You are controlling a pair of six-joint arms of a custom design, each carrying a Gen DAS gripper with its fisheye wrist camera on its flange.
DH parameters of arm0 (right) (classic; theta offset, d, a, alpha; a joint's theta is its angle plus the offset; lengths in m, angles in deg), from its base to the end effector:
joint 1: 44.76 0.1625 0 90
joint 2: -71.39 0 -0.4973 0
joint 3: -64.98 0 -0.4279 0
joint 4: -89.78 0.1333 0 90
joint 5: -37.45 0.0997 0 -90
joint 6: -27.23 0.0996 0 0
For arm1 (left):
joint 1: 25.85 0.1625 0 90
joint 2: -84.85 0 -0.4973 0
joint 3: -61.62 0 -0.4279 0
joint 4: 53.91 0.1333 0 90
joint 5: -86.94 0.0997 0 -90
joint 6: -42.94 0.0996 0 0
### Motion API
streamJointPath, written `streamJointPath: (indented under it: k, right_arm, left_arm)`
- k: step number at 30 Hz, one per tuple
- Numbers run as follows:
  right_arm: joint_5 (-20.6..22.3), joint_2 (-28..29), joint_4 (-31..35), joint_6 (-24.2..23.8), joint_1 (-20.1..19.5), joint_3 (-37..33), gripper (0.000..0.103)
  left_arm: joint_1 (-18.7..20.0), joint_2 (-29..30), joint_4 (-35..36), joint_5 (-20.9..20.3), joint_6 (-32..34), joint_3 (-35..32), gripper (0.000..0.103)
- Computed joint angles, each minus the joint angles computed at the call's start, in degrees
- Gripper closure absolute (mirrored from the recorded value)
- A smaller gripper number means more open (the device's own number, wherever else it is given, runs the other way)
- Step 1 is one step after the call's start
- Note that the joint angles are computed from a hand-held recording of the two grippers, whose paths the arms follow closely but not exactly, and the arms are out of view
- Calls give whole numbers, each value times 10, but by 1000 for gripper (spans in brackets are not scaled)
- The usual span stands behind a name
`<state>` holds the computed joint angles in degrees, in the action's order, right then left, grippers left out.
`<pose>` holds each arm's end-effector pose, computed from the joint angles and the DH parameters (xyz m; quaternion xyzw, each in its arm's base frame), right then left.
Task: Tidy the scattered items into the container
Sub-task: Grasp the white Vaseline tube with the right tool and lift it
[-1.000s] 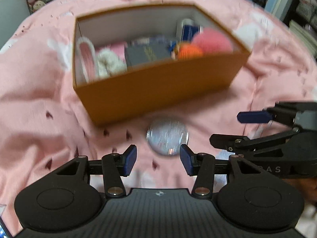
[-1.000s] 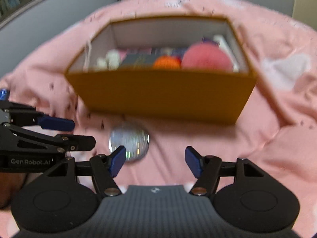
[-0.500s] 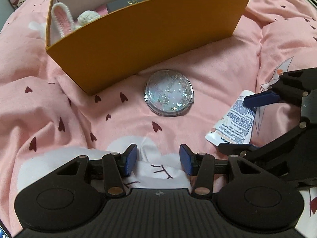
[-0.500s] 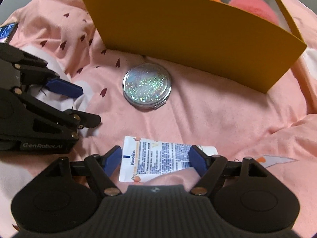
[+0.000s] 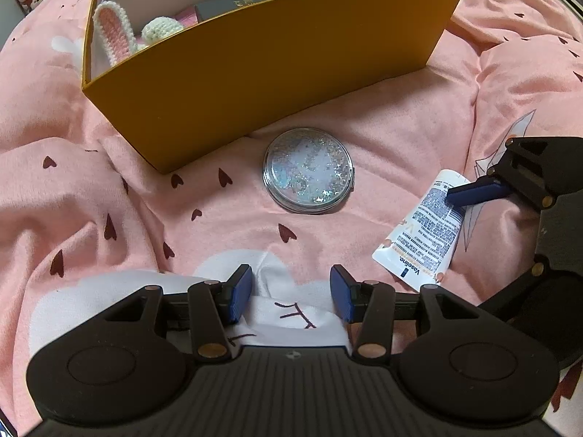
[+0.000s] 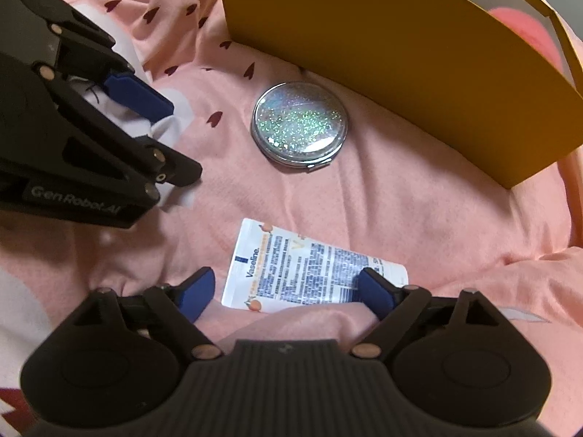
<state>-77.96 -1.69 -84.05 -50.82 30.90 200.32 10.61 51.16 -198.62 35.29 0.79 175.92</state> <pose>-0.0286 -0.4775 0.2125 0.4708 -0.8357 -0.0296 0.2813 -0.3177 -0.4773 -0.0976 0.1646 0.9086 -0.0952 0.3717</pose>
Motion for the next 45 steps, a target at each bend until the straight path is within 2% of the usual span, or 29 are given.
streamJointPath:
  k: [6, 9, 11, 14, 17, 22, 24, 27, 33, 36, 40, 42, 44, 45]
  right_arm:
    - [9, 9, -41, -11, -4, 8, 17]
    - [25, 4, -53, -10, -7, 13, 27]
    - [35, -3, -54, -10, -7, 14, 44]
    - [52, -16, -32, 6, -5, 6, 57]
    - [79, -26, -21, 30, -4, -1, 59]
    - [125, -36, -56, 50, -3, -4, 63]
    - [142, -37, -89, 47, -3, -4, 63]
    - [154, -33, -105, 58, -1, -17, 66]
    - [159, -22, -120, 84, -4, -45, 68]
    - [156, -8, -147, 90, -5, -51, 74]
    - [160, -20, -100, 117, -14, -59, 74]
    - [156, -18, -121, 120, -15, -58, 74]
    - [148, -18, -137, 126, -17, -59, 83]
    - [146, -21, -126, 135, -18, -63, 83]
  left_arm:
    - [1, -1, -4, -1, 1, 2, 48]
    - [2, -3, -11, -2, 2, 5, 48]
    - [3, -5, -17, -4, 2, 7, 48]
    - [3, -8, -32, 0, 1, 12, 48]
    - [3, -12, -63, 4, 7, 21, 48]
    - [-3, -13, -90, 12, 9, 30, 48]
    - [-4, -12, -92, 14, 8, 31, 48]
    - [-6, -10, -96, 15, 8, 32, 48]
    - [-6, -9, -120, 13, 20, 33, 48]
    - [-1, -7, -151, 9, 30, 33, 48]
    - [5, -2, -160, 18, 31, 27, 48]
    - [8, -1, -160, 23, 30, 25, 48]
    - [10, 0, -160, 23, 30, 25, 48]
    - [10, 0, -160, 22, 30, 25, 48]
